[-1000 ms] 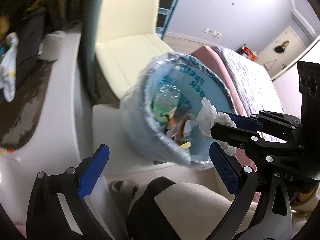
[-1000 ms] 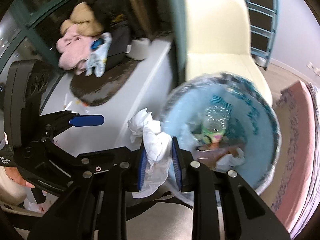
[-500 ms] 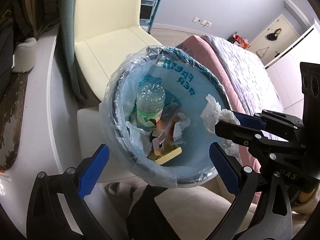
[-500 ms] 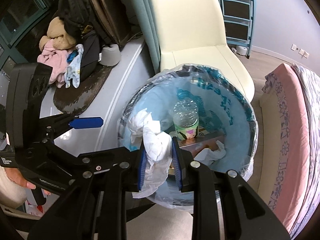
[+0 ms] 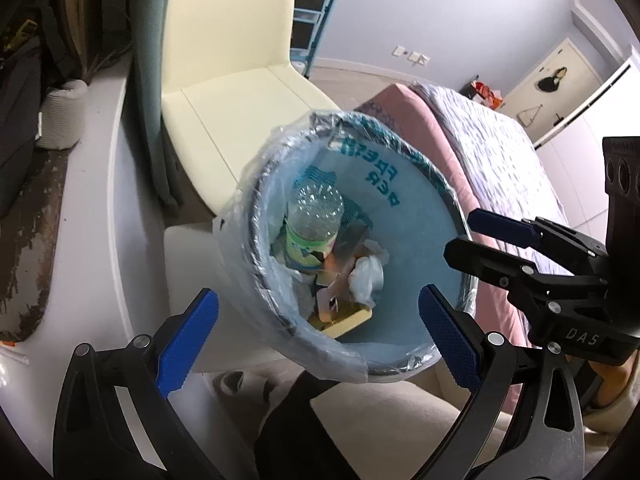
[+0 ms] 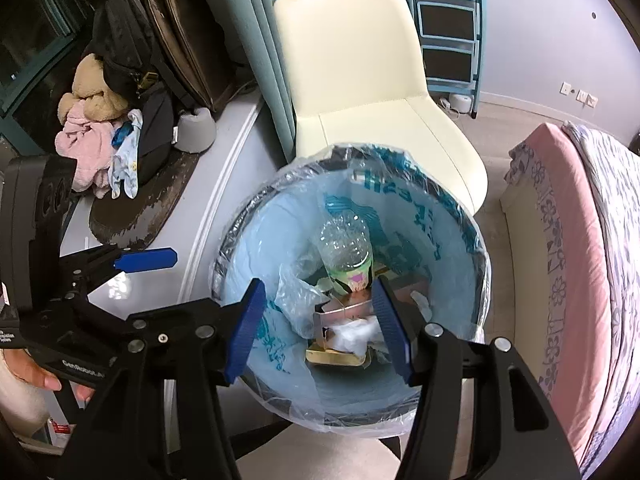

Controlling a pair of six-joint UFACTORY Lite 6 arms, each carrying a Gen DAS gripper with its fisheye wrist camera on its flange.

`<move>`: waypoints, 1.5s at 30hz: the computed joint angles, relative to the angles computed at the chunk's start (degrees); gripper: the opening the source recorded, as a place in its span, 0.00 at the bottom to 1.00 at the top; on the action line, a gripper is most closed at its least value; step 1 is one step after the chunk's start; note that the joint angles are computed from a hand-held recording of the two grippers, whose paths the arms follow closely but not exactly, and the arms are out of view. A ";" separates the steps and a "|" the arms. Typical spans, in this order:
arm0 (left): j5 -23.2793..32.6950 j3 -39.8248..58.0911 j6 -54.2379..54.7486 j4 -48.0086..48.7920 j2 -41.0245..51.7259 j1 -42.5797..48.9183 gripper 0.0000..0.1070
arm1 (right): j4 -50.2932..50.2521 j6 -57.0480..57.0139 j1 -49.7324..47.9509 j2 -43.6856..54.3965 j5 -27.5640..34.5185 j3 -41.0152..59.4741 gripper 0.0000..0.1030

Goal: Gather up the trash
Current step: 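Open the right gripper over the bin to drop the tissue, then move the right tool back from the bin to the table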

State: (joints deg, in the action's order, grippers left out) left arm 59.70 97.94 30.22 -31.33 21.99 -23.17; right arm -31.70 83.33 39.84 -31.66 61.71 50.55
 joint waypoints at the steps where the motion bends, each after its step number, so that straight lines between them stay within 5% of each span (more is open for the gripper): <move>1: 0.21 0.23 0.13 -0.16 -0.12 0.31 0.91 | 0.10 -0.51 -0.38 0.45 -0.40 0.44 0.52; 21: 2.33 -13.03 5.14 -0.67 -13.97 14.58 0.91 | 3.00 -9.02 1.86 19.36 -9.40 15.23 0.52; 45: 15.58 -32.50 19.10 -1.03 -35.82 62.27 0.91 | 8.39 -18.65 22.04 51.68 -12.29 46.71 0.52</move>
